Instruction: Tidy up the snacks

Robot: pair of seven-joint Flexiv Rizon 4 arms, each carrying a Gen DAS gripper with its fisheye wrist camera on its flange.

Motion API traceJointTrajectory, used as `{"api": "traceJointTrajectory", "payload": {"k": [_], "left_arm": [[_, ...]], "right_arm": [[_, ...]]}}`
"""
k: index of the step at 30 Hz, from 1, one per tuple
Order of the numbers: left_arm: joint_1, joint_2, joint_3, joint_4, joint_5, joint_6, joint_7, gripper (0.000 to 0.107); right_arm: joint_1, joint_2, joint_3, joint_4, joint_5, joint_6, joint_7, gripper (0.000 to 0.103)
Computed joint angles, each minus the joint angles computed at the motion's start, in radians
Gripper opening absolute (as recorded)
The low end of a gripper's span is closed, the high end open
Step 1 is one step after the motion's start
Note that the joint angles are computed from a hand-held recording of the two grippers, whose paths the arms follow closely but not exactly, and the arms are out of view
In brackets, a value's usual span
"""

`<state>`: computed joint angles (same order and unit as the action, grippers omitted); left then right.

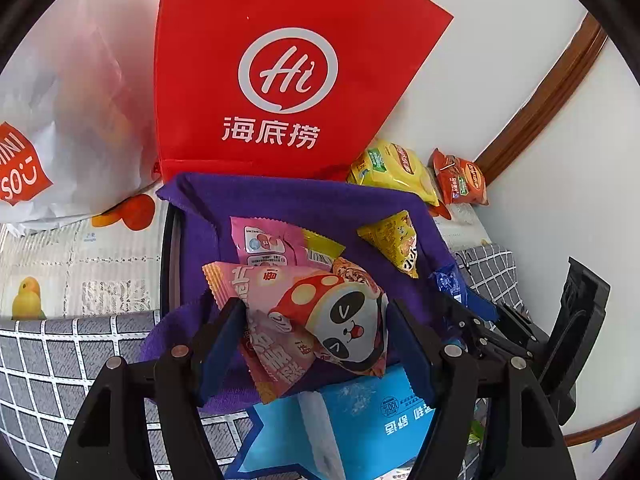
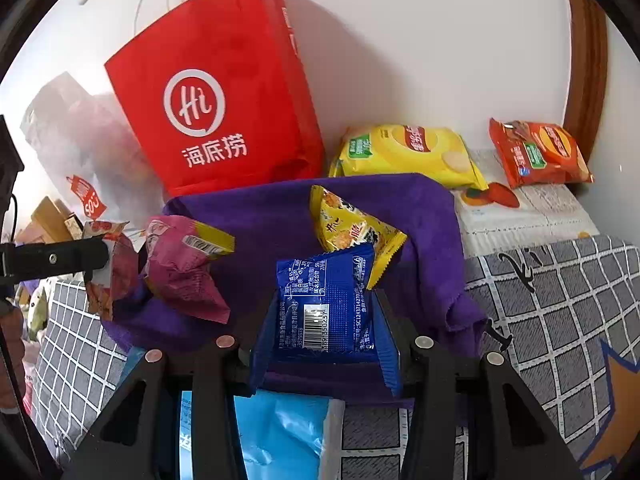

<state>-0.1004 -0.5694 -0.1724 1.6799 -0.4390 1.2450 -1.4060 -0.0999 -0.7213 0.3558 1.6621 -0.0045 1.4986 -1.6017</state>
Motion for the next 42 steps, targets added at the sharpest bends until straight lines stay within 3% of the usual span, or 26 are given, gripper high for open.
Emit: {"api": "traceJointTrajectory", "payload": {"k": [34, 42], "left_arm": [[0.006, -0.045, -0.015, -0.042, -0.022, -0.059, 0.005, 0.071], [0.002, -0.047, -0.014, -0.039, -0.019, -0.048, 0.009, 0.071]], "right_arm": [[0.022, -0.016, -0.047, -0.018, 0.014, -0.028, 0.041, 0.047], [0.020, -0.020, -0.052, -0.020, 0.013, -0.024, 0.063, 0.053]]}}
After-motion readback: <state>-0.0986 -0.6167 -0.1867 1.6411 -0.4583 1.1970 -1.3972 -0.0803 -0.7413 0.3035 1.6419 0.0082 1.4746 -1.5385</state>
